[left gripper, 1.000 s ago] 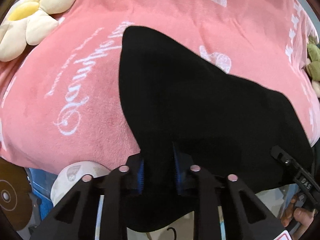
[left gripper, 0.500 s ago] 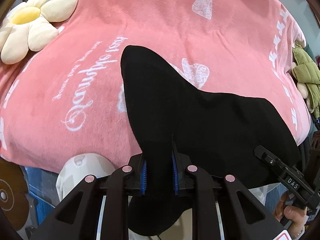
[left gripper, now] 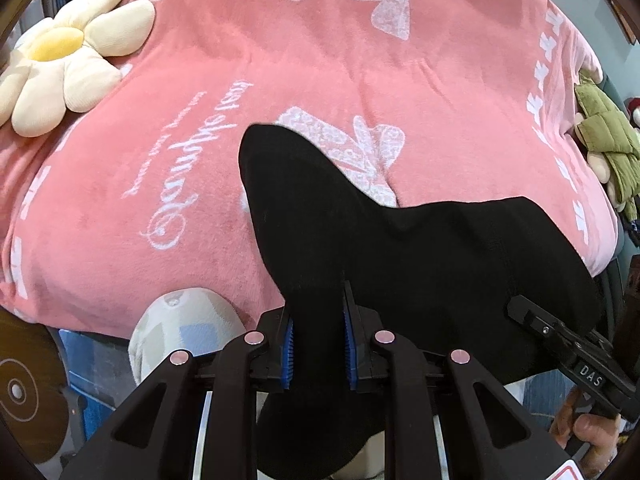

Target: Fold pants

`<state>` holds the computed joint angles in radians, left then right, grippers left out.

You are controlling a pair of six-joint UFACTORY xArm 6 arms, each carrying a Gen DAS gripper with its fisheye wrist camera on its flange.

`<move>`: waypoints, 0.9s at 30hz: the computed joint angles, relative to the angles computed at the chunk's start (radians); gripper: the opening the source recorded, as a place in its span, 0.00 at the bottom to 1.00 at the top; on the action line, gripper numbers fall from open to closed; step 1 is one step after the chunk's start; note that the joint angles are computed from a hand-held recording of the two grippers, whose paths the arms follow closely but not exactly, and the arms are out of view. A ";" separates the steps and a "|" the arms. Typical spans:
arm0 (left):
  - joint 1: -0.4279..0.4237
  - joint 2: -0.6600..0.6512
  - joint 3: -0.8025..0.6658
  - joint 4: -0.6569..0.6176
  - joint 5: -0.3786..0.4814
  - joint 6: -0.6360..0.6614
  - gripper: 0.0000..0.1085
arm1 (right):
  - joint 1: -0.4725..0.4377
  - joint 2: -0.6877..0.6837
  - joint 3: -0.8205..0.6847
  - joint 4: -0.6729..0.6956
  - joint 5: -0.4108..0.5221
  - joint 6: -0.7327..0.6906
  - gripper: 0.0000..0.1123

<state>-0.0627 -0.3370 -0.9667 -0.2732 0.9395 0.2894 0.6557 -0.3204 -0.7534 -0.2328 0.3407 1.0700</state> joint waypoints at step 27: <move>0.021 0.093 -0.277 -0.105 -0.087 0.078 0.15 | -0.088 0.119 -0.331 -0.271 -0.030 0.028 0.34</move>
